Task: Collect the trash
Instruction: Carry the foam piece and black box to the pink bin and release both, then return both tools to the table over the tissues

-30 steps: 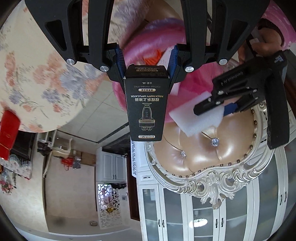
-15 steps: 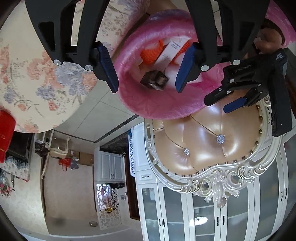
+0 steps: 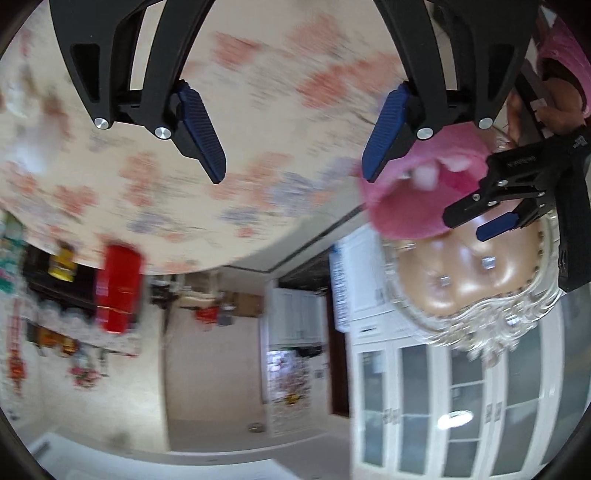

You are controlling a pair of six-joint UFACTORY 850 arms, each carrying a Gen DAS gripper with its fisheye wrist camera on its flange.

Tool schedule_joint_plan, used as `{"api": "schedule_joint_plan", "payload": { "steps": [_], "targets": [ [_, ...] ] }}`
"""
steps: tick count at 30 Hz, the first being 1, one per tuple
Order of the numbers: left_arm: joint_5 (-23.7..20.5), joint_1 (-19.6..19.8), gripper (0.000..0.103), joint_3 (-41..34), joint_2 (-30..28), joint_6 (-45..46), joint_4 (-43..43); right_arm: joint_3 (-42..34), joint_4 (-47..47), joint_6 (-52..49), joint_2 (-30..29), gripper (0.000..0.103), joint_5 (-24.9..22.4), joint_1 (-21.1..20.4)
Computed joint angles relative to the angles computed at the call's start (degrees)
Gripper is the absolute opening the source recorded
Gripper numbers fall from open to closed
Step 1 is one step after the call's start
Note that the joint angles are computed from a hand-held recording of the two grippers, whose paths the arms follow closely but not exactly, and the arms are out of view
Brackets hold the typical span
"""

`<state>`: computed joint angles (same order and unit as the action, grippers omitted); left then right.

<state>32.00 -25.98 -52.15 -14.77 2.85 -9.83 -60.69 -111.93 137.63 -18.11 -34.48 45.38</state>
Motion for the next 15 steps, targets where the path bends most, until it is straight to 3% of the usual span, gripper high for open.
{"api": "schedule_joint_plan", "payload": {
  "steps": [5, 15],
  "targets": [
    [-1.17, -6.35, 0.098, -3.65, -2.35, -2.34, 4.44, 12.57, 6.38, 1.01, 10.03, 0.073, -6.48, -0.81],
    [-12.57, -18.29, 0.098, -23.17, -16.67, -16.11, 16.03, 32.14, 19.45, -0.72, 28.38, 0.073, -13.33, -6.69]
  ]
}}
